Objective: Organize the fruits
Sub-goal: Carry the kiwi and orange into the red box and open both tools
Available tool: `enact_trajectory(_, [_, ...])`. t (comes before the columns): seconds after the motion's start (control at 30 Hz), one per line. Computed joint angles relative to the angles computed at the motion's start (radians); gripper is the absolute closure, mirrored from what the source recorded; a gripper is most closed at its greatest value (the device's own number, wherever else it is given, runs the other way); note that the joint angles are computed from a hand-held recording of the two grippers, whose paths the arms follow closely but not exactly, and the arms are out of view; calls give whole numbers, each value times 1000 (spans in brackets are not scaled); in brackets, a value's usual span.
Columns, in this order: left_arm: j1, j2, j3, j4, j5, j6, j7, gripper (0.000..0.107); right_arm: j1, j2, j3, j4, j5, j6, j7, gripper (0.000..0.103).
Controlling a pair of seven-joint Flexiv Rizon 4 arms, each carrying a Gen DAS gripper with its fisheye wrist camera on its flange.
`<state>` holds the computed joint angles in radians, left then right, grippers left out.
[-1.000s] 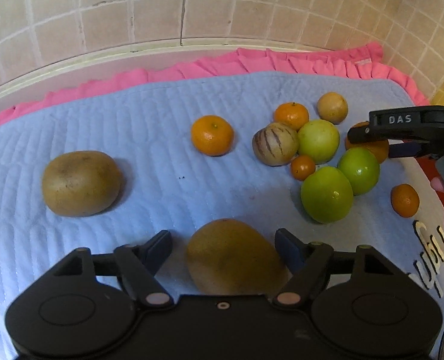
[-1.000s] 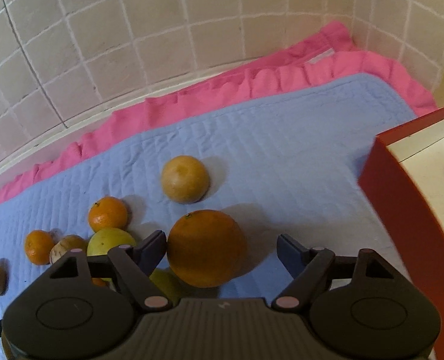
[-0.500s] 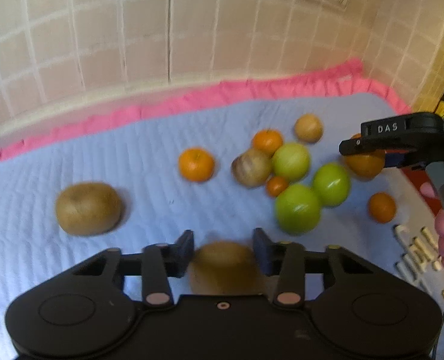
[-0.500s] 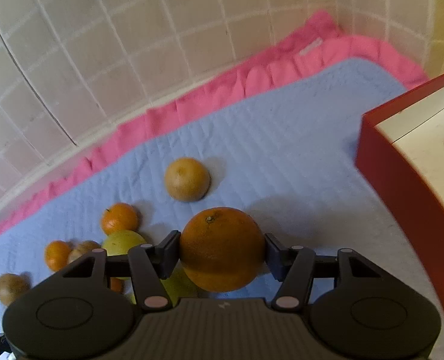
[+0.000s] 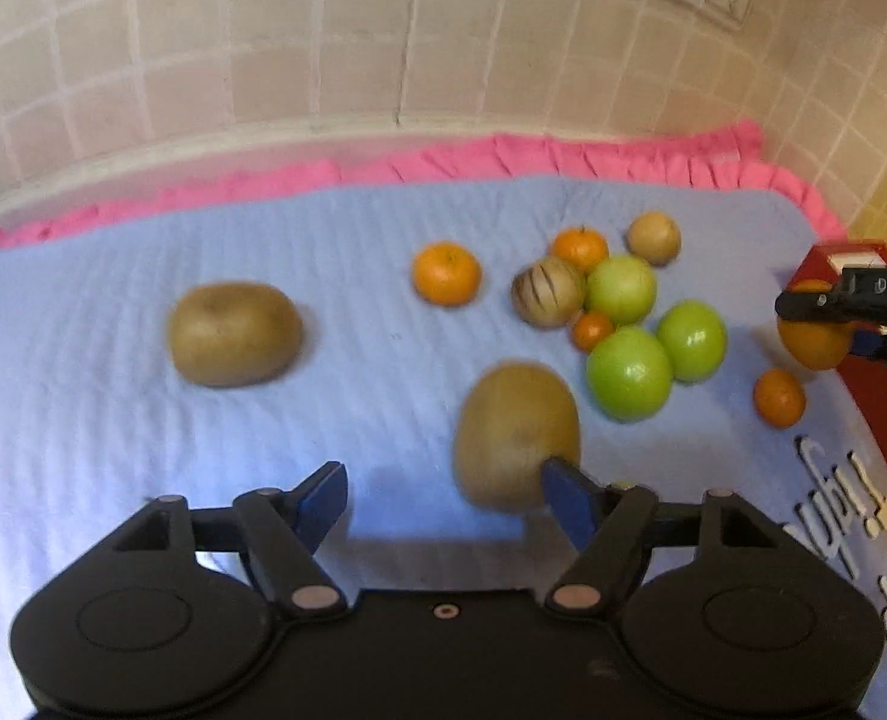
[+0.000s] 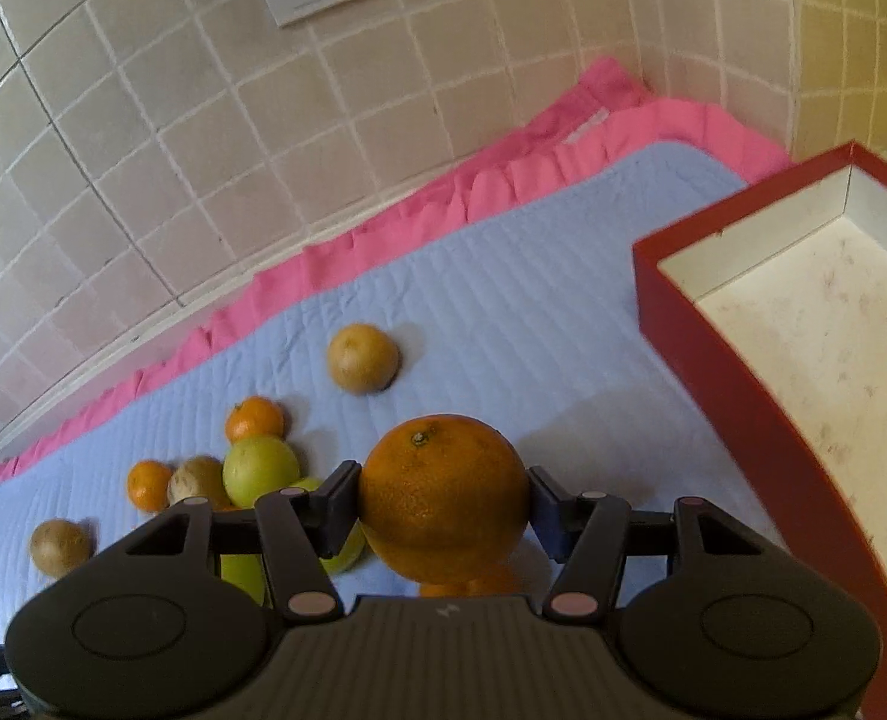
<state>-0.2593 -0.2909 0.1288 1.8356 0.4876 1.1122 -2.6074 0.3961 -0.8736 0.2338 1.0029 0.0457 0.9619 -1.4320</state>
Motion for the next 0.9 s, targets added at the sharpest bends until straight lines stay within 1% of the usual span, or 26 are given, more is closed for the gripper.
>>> enact_trajectory(0.03, [19,-12,-16,4,-26,36,31,17,-1,2,3,3,-1,-7,-7,43])
enact_trajectory(0.1, [2,-40,-2,-28,-15,39,18,17,1,10,3,14,-6,-7,-24,43])
enact_trajectory(0.17, [-23,-78,19,-83,15,6,6,18,-1,16,6,20,-5,-6,-37,43])
enact_trajectory(0.23, [-14,-111,7,-119,-10,-36,66,20,-5,19,12,20,-1,-12,-50,43])
enact_trajectory(0.27, [-8,-126,0,-132,-29,-56,97,25,-6,22,12,22,0,-14,-56,43])
enact_trajectory(0.3, [-4,-131,-3,-130,-43,-47,113,35,-8,25,11,25,0,-15,-61,43])
enact_trajectory(0.33, [-13,-135,7,-131,-37,-29,109,42,-10,28,10,27,1,-17,-66,43])
enact_trajectory(0.43, [-53,-140,31,-170,-13,-87,105,43,-19,38,12,35,9,-17,-77,43])
enact_trajectory(0.53, [-68,-121,39,-190,11,-90,85,43,-36,55,19,44,29,-1,-85,43])
enact_trajectory(0.63, [-102,-93,53,-260,98,-112,70,43,-52,81,14,50,43,43,-80,43])
enact_trajectory(0.7, [-113,-81,50,-318,157,-116,74,43,-63,100,1,49,43,78,-67,43])
enact_trajectory(0.8, [-115,-85,28,-421,209,-118,126,43,-75,136,-37,61,18,148,-35,43])
enact_trajectory(0.9, [-111,-129,1,-546,212,-118,214,43,-90,166,-83,76,-25,204,12,43])
